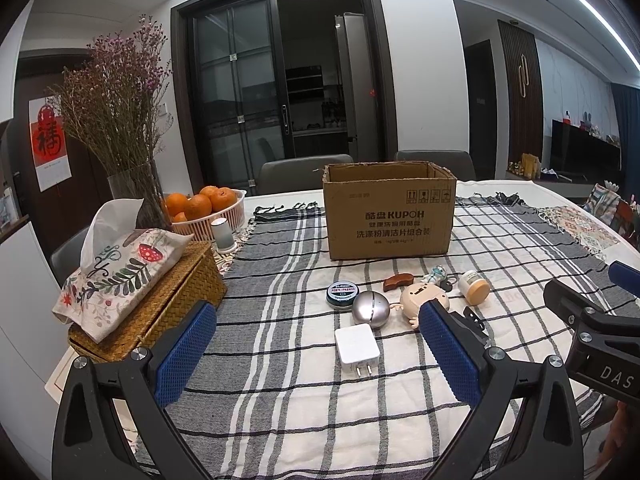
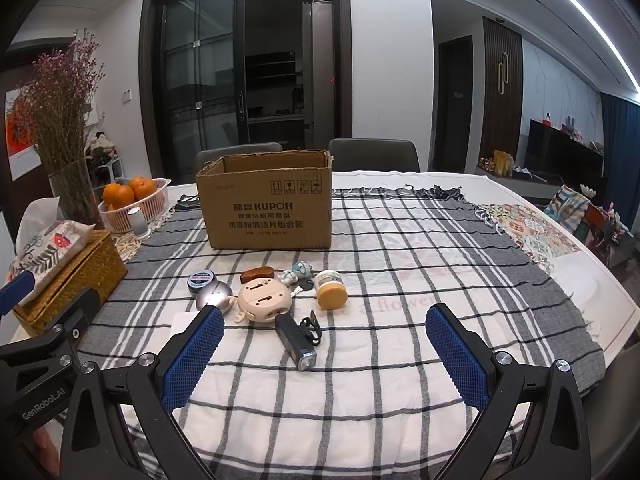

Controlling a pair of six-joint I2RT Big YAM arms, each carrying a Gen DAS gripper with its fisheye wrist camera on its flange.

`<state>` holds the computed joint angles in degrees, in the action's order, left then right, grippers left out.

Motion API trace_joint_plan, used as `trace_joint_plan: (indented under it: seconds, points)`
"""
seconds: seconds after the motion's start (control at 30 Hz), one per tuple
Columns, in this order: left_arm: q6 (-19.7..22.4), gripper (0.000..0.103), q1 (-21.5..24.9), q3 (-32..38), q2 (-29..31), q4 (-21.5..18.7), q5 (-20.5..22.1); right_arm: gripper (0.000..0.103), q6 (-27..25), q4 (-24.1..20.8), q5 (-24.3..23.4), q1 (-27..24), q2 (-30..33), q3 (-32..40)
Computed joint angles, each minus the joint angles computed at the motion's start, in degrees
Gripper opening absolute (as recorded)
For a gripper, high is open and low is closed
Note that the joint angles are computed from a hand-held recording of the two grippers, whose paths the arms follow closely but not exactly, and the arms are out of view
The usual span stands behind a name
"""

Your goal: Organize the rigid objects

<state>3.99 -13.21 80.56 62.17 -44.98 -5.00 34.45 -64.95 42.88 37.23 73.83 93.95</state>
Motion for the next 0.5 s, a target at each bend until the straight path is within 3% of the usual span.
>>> trace_joint_plan:
  seconds: [0.5]
  points:
    - [0.2, 0.103, -0.2, 0.5, 0.4, -0.6, -0.2, 0.102, -0.2, 0.2, -0.3, -0.1, 0.1, 0.0]
